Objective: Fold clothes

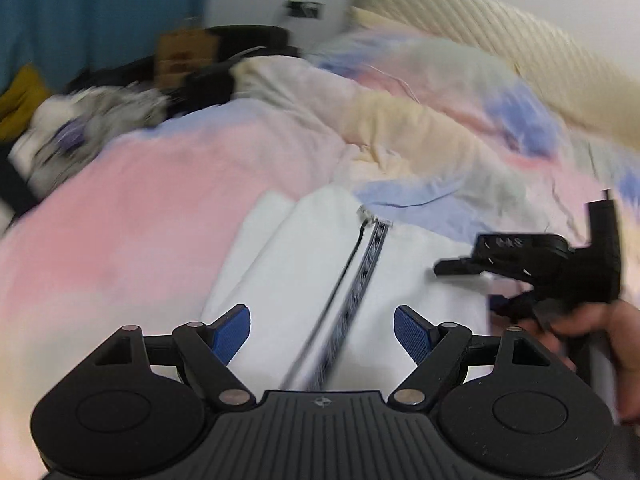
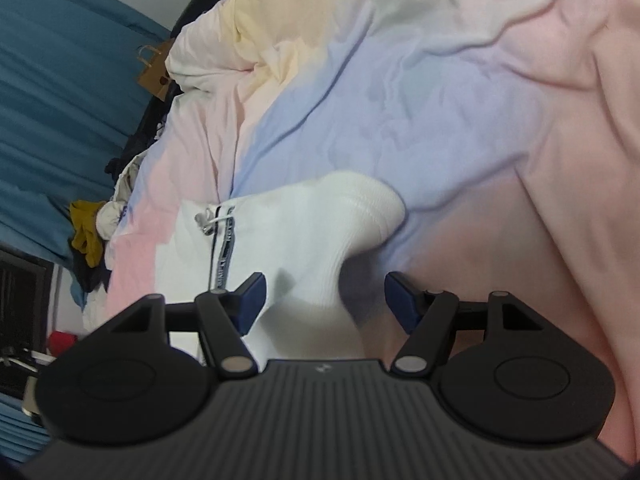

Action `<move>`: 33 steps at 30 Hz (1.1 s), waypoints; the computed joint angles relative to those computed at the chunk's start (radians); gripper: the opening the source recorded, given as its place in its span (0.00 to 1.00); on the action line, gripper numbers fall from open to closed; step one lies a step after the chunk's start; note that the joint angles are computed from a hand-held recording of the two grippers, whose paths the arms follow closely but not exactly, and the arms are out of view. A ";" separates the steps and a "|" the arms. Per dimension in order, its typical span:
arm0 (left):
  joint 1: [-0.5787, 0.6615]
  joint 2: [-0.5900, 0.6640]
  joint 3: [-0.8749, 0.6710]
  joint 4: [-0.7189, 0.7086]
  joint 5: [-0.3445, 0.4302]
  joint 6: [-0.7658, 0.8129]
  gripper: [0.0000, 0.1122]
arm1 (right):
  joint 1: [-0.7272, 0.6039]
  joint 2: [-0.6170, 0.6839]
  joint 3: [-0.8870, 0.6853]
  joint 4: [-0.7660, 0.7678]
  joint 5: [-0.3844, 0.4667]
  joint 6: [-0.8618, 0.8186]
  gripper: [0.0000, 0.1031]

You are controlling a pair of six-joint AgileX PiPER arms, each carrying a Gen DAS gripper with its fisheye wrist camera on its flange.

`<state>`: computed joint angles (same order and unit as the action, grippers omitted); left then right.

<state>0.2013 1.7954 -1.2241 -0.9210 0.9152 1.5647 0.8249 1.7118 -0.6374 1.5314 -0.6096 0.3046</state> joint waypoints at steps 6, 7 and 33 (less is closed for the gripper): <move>-0.150 0.303 -0.316 0.146 -0.104 -0.195 0.58 | -0.020 0.038 -0.008 -0.059 -0.021 0.040 0.67; -0.150 0.329 -0.355 0.188 -0.082 -0.235 0.53 | -0.021 0.042 -0.010 -0.062 -0.027 0.040 0.67; -0.078 0.406 -0.245 -0.207 -0.319 -0.015 0.14 | -0.097 0.064 -0.002 -0.413 0.031 0.234 0.67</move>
<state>0.1231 2.2017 -1.4692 -1.1278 0.5967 1.5494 0.7281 1.7757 -0.6394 1.1187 -0.5790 0.5382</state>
